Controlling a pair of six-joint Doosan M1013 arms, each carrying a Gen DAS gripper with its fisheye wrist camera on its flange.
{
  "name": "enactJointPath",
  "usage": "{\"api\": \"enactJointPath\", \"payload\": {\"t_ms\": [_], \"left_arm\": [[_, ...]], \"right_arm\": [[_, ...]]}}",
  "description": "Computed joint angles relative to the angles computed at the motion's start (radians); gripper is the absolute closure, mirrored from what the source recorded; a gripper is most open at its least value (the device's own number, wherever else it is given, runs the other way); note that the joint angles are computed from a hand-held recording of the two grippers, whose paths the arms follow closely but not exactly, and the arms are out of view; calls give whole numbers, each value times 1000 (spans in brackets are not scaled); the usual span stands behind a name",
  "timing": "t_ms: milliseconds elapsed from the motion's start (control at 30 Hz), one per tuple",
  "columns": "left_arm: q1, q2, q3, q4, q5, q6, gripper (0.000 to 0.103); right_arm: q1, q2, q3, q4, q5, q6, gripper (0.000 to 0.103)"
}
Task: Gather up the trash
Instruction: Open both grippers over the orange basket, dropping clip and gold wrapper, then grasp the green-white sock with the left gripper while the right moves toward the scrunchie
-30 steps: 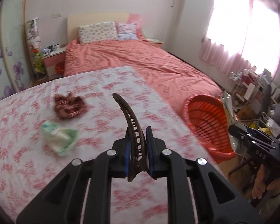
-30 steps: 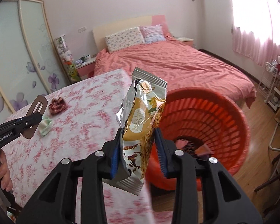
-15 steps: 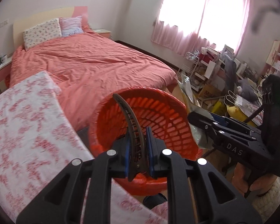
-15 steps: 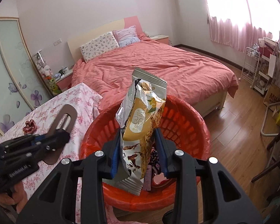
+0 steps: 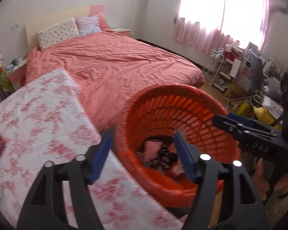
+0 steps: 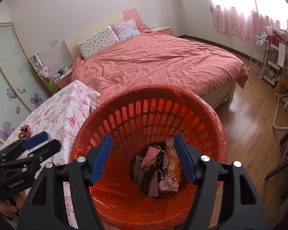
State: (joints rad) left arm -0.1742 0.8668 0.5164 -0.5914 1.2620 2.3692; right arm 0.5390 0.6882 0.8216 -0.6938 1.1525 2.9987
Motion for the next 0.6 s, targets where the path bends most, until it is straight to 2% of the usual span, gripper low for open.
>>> {"api": "enactJointPath", "payload": {"t_ms": [67,133,233,333,433,600], "left_arm": [[12,-29,53,27,-70,16,17],[26,-35,55,51,-88,10,12],[55,-36,47,88,-111,-35,6],[89,-23,15,101,-116,-78,5],[124,-19,5,113,-143,-109,5],[165,2,-22,218,-244,-209,5]], "right_arm": [[7,14,-28,-3,29,-27,28],[15,29,-60,-13,56,-49,15],[34,57,-119,-43,93,-67,8],[44,82,-171,-47,105,-83,5],[56,133,-268,-35,135,-137,5],[77,235,-454,-23,206,-248,3]]}}
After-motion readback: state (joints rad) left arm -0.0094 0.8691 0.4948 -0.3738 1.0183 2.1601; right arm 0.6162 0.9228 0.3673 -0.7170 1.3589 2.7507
